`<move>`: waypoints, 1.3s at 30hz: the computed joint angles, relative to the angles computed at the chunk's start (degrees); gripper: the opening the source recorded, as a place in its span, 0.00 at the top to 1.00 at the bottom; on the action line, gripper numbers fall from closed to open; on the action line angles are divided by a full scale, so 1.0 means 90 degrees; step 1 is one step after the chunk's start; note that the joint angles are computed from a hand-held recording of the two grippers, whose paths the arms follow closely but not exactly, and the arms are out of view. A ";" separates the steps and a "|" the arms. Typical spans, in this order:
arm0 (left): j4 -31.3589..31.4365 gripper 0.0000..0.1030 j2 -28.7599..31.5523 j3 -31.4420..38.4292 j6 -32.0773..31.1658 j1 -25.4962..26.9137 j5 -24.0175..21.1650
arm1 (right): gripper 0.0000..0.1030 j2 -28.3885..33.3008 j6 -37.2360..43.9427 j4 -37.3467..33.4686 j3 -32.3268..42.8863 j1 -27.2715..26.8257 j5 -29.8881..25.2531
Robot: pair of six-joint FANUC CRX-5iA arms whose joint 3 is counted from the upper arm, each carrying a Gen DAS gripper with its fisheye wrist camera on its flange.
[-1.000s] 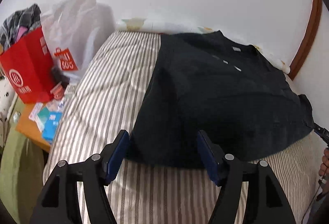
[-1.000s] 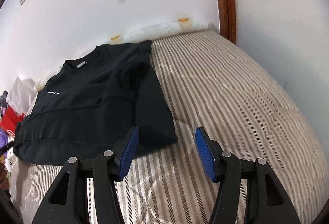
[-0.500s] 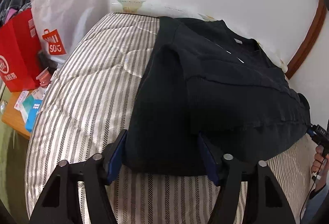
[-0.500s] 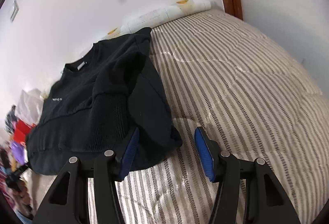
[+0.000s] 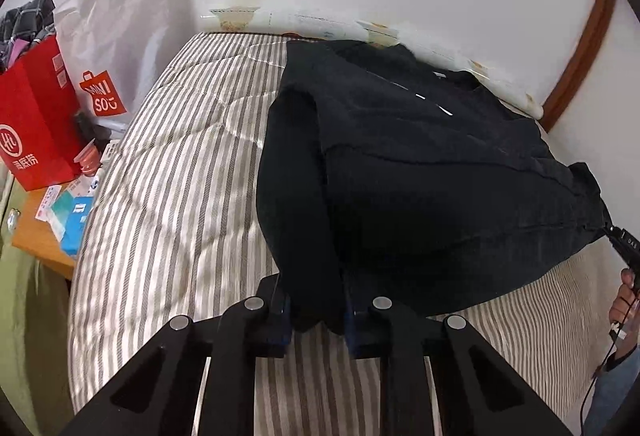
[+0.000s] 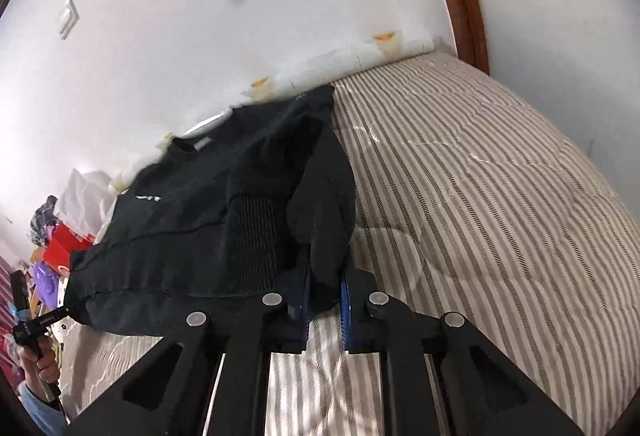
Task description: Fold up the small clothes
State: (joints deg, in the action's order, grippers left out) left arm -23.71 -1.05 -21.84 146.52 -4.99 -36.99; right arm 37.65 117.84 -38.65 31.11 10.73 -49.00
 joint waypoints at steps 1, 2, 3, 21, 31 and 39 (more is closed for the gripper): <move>0.0000 0.82 -0.0033 -0.0011 0.0009 -0.0063 -0.0060 | 0.88 -0.0132 0.0127 -0.0032 -0.0153 -0.0032 0.0032; -0.0018 0.82 -0.0079 -0.0032 0.0056 -0.0157 -0.0139 | 0.88 -0.0258 0.0243 -0.0089 -0.0298 -0.0084 0.0040; -0.0035 0.82 -0.0118 -0.0054 0.0093 -0.0255 -0.0205 | 0.88 -0.0341 0.0313 -0.0133 -0.0393 -0.0119 0.0028; -0.1167 0.71 -0.0264 0.0141 0.1607 -0.1840 -0.1385 | 0.78 -0.2034 0.0244 0.0798 -0.2715 -0.0196 0.1463; -0.1844 0.57 -0.0877 -0.0071 0.1953 -0.2303 -0.0822 | 0.83 -0.2043 0.0988 0.0816 -0.2743 0.0377 0.0390; -0.1481 0.57 -0.1011 -0.0242 0.1398 -0.2198 0.0047 | 0.88 -0.1717 0.0763 0.0929 -0.2632 0.0453 0.0551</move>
State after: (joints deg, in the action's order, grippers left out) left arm -37.04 -10.14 -24.02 159.10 -24.77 -36.57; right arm 22.19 124.71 -30.29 7.42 14.81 -44.04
